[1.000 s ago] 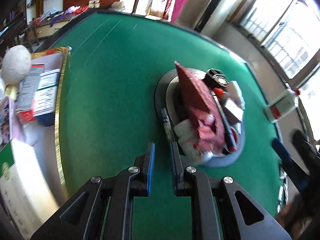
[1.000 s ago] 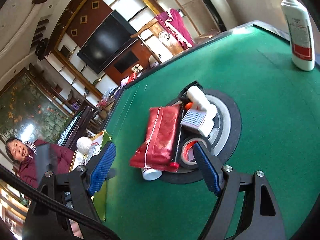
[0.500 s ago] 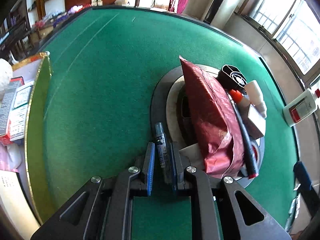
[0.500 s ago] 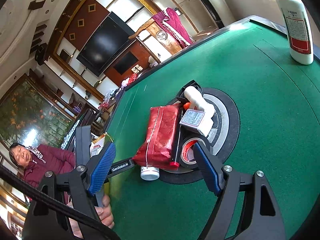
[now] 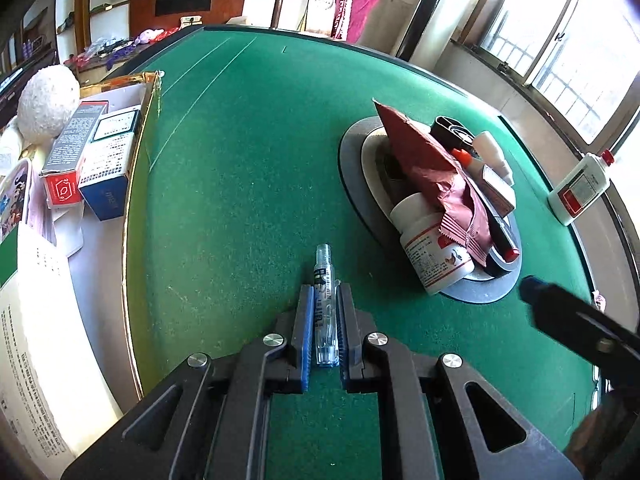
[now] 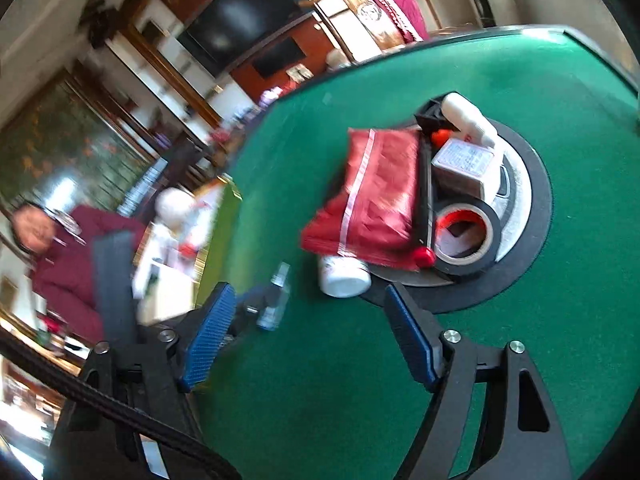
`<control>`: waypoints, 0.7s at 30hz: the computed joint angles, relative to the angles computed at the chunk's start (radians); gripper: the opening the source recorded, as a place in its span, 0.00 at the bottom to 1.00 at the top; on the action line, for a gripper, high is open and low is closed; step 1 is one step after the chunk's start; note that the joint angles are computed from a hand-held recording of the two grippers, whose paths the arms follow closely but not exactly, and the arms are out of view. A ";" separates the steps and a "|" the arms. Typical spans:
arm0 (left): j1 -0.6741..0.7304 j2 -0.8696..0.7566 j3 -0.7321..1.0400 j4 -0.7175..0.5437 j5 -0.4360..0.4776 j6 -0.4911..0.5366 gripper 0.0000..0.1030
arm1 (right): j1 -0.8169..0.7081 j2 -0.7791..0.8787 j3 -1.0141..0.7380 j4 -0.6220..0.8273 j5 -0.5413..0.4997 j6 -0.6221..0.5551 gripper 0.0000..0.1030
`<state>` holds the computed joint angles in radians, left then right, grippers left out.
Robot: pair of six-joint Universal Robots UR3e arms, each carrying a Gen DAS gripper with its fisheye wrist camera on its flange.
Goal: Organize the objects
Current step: 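Grasp a clear pen with the left tool while the right tool grasps a white medicine bottle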
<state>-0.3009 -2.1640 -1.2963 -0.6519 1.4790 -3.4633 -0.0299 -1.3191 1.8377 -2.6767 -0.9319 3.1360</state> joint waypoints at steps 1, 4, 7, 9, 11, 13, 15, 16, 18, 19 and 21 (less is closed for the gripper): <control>0.000 0.001 -0.006 0.009 -0.001 0.004 0.08 | 0.000 0.017 -0.014 0.011 -0.005 0.003 0.72; -0.005 -0.024 0.041 -0.011 -0.002 0.007 0.08 | 0.006 0.063 -0.065 0.052 -0.016 0.003 0.72; -0.007 -0.025 0.040 -0.004 0.001 0.011 0.08 | 0.036 0.116 -0.133 0.086 -0.028 0.003 0.72; -0.009 -0.029 0.045 -0.004 0.003 0.013 0.09 | 0.064 0.154 -0.189 0.098 -0.056 0.019 0.72; -0.011 -0.030 0.044 0.000 0.005 0.014 0.09 | 0.095 0.214 -0.280 0.128 -0.103 0.031 0.68; -0.011 -0.017 0.020 0.015 0.012 0.022 0.09 | 0.120 0.276 -0.378 0.168 -0.145 0.033 0.59; -0.020 -0.020 0.021 0.021 0.028 0.028 0.09 | 0.150 0.308 -0.435 0.180 -0.202 0.002 0.53; -0.025 -0.024 0.028 0.021 0.038 0.032 0.09 | 0.163 0.311 -0.450 0.194 -0.237 -0.014 0.45; -0.040 -0.031 0.038 0.025 0.065 0.043 0.08 | 0.189 0.294 -0.425 0.173 -0.303 -0.064 0.36; -0.045 -0.026 0.028 0.032 0.074 0.049 0.08 | 0.198 0.280 -0.402 0.155 -0.329 -0.086 0.33; -0.055 -0.025 0.027 0.035 0.072 0.066 0.08 | 0.199 0.246 -0.350 0.118 -0.347 -0.092 0.32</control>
